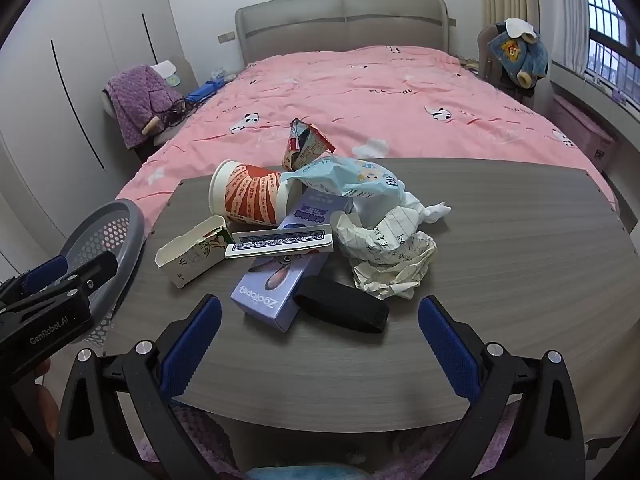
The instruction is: Collect trash
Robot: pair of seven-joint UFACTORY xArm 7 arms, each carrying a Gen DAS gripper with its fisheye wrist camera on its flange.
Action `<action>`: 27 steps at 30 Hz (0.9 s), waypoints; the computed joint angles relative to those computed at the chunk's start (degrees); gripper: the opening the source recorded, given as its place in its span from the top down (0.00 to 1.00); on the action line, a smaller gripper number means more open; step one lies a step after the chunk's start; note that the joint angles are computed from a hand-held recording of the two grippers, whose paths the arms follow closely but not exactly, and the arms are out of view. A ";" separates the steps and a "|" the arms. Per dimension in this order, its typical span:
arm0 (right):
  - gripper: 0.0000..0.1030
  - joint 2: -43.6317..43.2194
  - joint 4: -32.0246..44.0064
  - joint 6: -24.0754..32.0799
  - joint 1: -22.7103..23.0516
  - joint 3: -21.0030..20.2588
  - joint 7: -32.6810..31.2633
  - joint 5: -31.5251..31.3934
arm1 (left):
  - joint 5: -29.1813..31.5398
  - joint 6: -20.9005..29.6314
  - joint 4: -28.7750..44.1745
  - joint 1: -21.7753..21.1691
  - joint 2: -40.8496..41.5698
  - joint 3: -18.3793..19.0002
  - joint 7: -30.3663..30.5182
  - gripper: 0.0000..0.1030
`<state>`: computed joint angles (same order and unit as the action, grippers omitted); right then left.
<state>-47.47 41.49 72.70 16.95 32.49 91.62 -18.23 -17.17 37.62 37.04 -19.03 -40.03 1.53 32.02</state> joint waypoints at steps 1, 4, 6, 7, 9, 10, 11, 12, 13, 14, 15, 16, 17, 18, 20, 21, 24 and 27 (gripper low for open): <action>0.06 0.04 0.03 0.02 0.01 0.02 0.01 -0.05 | 0.07 -0.17 -0.07 0.20 -0.02 -0.17 -0.25 0.20; 0.06 0.11 0.07 0.01 0.06 0.01 0.08 -0.08 | 0.34 -0.21 -0.04 0.50 0.05 -0.32 -0.60 0.20; 0.06 0.23 0.13 0.14 0.07 0.04 0.02 -0.17 | 0.28 -0.40 -0.18 0.22 -0.08 -0.15 -0.21 0.20; 0.06 0.22 0.07 0.09 0.12 -0.01 0.00 -0.19 | 0.36 0.12 -0.36 0.31 -0.81 -0.13 -0.30 0.20; 0.06 0.35 0.22 0.35 0.11 0.08 0.02 -0.23 | 0.27 0.36 -0.20 0.21 -0.66 0.07 -0.13 0.20; 0.06 0.27 0.16 0.37 0.18 0.07 0.03 -0.24 | 0.29 0.32 -0.01 0.22 -0.45 -0.08 -0.22 0.20; 0.06 0.23 0.12 0.42 0.23 0.08 0.05 -0.27 | 0.26 0.15 -0.29 0.18 -0.59 -0.11 -0.17 0.20; 0.06 0.18 0.08 0.48 0.28 0.08 0.05 -0.27 | 0.26 0.19 -0.28 0.19 -0.61 -0.14 -0.21 0.20; 0.06 0.11 0.01 0.51 0.34 0.07 0.06 -0.27 | 0.23 0.11 -0.24 0.16 -0.49 -0.16 -0.24 0.20; 0.06 0.02 -0.10 0.51 0.41 0.04 0.04 -0.26 | 0.26 0.03 -0.28 0.17 -0.52 -0.19 -0.24 0.20; 0.06 0.19 0.12 0.46 0.28 -0.09 -0.14 -0.40 | 0.26 -0.02 -0.32 0.15 -0.56 -0.17 -0.20 0.20; 0.06 0.12 0.05 0.43 0.29 -0.12 -0.13 -0.41 | 0.24 -0.13 -0.39 0.10 -0.58 -0.13 -0.12 0.20; 0.06 0.05 -0.01 0.40 0.29 -0.12 -0.11 -0.42 | 0.26 0.17 -0.27 0.13 -0.77 -0.05 -0.15 0.20; 0.06 0.85 0.69 0.38 -0.15 0.32 0.13 -0.55 | 0.25 0.35 -0.38 0.16 -1.10 -0.05 -0.20 0.20; 0.06 0.26 -0.03 0.34 0.20 0.08 0.11 -0.67 | 0.23 0.56 -0.28 0.12 -1.16 0.00 -0.22 0.20; 0.06 0.16 -0.05 0.35 0.23 -0.04 0.01 -0.72 | 0.17 0.58 -0.32 0.09 -1.29 0.02 -0.21 0.20; 0.06 0.61 0.91 1.11 0.04 0.67 0.23 -0.76 | -0.13 0.23 -0.53 -0.03 -1.53 0.41 0.31 0.20; 0.06 0.68 1.09 1.26 0.10 0.70 0.33 -0.81 | -0.27 0.22 -0.48 -0.04 -1.72 0.59 0.57 0.20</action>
<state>-46.79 42.58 73.97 17.06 33.19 91.95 -19.04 -17.43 37.84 36.56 -19.07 -41.75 2.12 32.59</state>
